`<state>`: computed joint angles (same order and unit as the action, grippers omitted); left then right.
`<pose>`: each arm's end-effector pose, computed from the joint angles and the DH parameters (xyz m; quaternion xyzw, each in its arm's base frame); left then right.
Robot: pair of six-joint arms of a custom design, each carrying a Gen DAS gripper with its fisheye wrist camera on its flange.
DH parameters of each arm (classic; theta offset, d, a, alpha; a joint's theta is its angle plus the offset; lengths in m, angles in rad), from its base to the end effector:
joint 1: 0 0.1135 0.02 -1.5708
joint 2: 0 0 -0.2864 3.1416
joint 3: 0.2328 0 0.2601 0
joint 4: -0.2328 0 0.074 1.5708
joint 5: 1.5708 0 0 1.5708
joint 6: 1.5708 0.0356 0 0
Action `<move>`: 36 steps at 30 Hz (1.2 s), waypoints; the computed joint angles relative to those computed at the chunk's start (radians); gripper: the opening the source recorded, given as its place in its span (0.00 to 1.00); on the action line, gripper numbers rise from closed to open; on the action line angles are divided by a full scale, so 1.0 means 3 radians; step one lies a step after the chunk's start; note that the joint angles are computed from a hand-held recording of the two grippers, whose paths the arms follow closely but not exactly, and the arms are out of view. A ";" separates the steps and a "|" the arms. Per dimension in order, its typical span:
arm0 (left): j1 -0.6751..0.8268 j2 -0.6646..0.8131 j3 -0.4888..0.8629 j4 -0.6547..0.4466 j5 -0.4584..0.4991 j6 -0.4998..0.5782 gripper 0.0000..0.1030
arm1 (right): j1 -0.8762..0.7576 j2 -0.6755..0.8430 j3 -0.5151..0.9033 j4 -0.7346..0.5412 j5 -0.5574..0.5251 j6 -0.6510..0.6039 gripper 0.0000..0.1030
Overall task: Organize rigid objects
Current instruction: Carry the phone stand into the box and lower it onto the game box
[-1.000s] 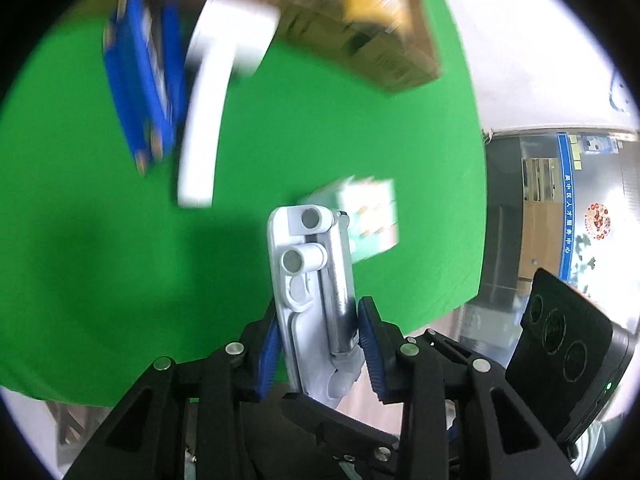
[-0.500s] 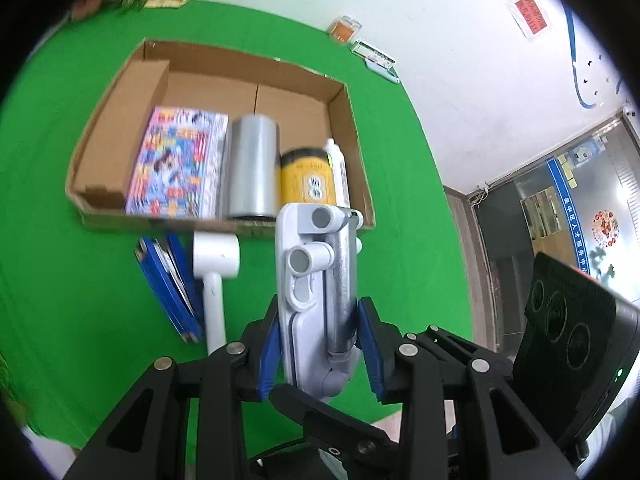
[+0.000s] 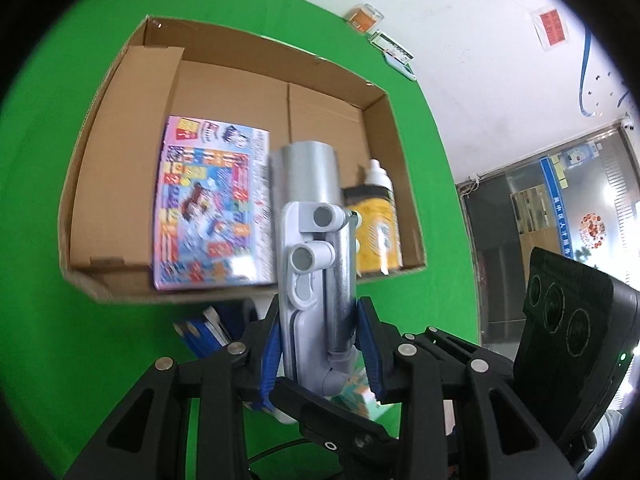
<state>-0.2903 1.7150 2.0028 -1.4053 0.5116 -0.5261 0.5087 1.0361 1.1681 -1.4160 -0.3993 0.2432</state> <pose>0.3139 -0.1120 0.4319 -0.0544 0.9429 -0.3126 0.1017 0.1219 0.0838 0.3503 -0.1565 0.9578 0.2340 0.0582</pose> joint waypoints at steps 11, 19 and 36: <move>0.0557 0.0415 -0.0236 0.0042 0.0506 0.0702 0.20 | 0.0467 0.0843 -0.0352 0.1123 0.0198 0.0657 0.43; 0.0802 0.0475 -0.0336 0.0035 0.0702 0.0889 0.20 | 0.0607 0.1175 -0.0283 0.1385 0.0269 0.0780 0.43; 0.1215 0.0366 0.0024 -0.0297 0.0251 0.1218 0.51 | 0.0602 0.1066 -0.0167 0.1237 0.0312 0.0744 0.63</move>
<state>0.0742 1.8249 2.0101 -1.4943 0.5868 -0.1608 0.6892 1.3558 1.1181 -1.0448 -0.3057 0.4665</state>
